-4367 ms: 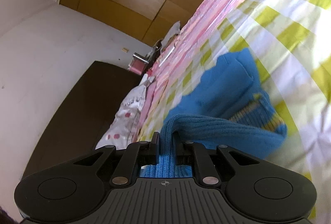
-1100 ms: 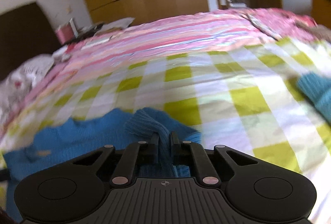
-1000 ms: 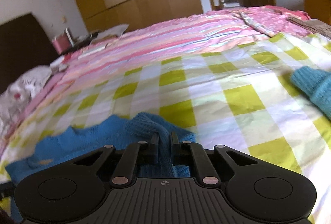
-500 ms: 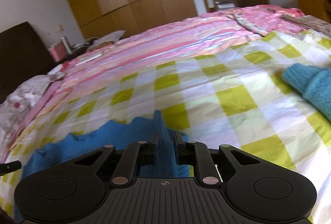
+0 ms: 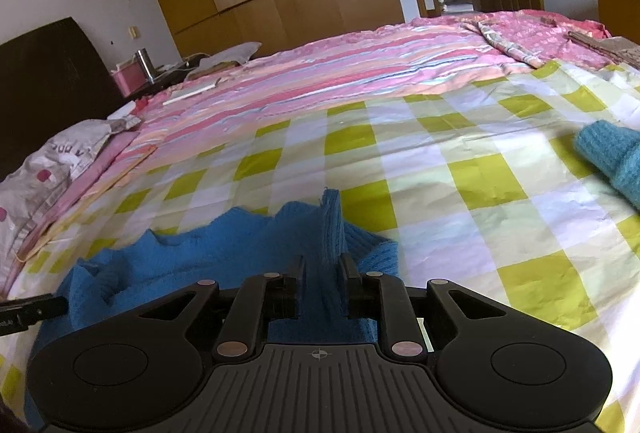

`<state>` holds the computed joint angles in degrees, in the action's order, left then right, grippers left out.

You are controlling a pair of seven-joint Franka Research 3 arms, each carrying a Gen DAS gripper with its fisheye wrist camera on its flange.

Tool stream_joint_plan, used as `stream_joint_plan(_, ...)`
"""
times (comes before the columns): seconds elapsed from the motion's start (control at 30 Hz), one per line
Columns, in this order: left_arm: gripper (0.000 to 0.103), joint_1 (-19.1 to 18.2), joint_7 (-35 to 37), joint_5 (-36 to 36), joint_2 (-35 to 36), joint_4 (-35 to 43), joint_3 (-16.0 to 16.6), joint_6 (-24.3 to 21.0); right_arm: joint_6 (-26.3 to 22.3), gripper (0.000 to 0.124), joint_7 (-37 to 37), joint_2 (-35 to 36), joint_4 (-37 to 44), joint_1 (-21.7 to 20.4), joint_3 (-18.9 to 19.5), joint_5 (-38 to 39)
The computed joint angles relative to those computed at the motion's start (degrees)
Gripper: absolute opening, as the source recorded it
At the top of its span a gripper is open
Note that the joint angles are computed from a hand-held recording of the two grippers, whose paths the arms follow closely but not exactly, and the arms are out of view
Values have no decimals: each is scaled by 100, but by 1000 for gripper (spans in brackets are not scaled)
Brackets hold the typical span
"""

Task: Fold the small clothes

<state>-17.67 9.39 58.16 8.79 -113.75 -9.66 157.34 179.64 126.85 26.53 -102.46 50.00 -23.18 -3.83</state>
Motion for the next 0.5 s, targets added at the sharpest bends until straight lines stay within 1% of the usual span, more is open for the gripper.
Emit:
stream_joint_plan(0.03,43,28,141,-132,56,59,-16,17,19,20,-6,0,-10,-31,35,21)
stream_joint_plan(0.07,43,73,429,-393,138,143,-51,42,51,20,-14,-3,-25,-51,62,44)
stream_joint_plan(0.17,42,56,989,-952,357,421,-85,-207,44,20,-95,4,-17,-88,101,102)
stream_joint_plan(0.2,36,20,991,-979,370,443,-50,-219,51,21,-133,-2,-17,-140,168,131)
stream_joint_plan(0.23,30,-13,969,-983,360,440,-19,-211,43,21,-191,-14,-14,-215,254,163)
stream_joint_plan(0.27,18,-49,877,-956,327,417,16,-205,41,22,-256,-29,-15,-285,336,184)
stream_joint_plan(0.3,14,-73,781,-912,292,384,44,-175,35,22,-318,-40,-16,-330,384,190)
stream_joint_plan(0.37,13,-97,626,-806,213,307,80,-126,-101,22,-350,1,61,-250,277,131)
stream_joint_plan(0.4,12,-112,531,-708,173,282,96,-135,-204,22,-357,23,125,-269,288,99)
stream_joint_plan(0.43,12,-128,362,-545,108,239,122,-126,-304,18,-302,47,190,-256,259,49)
stream_joint_plan(0.47,12,-139,116,-331,13,169,149,-92,-326,10,-196,53,212,-207,190,-32)
stream_joint_plan(0.5,12,-128,-176,-89,-106,81,171,-32,-297,7,-92,35,203,-179,146,-101)
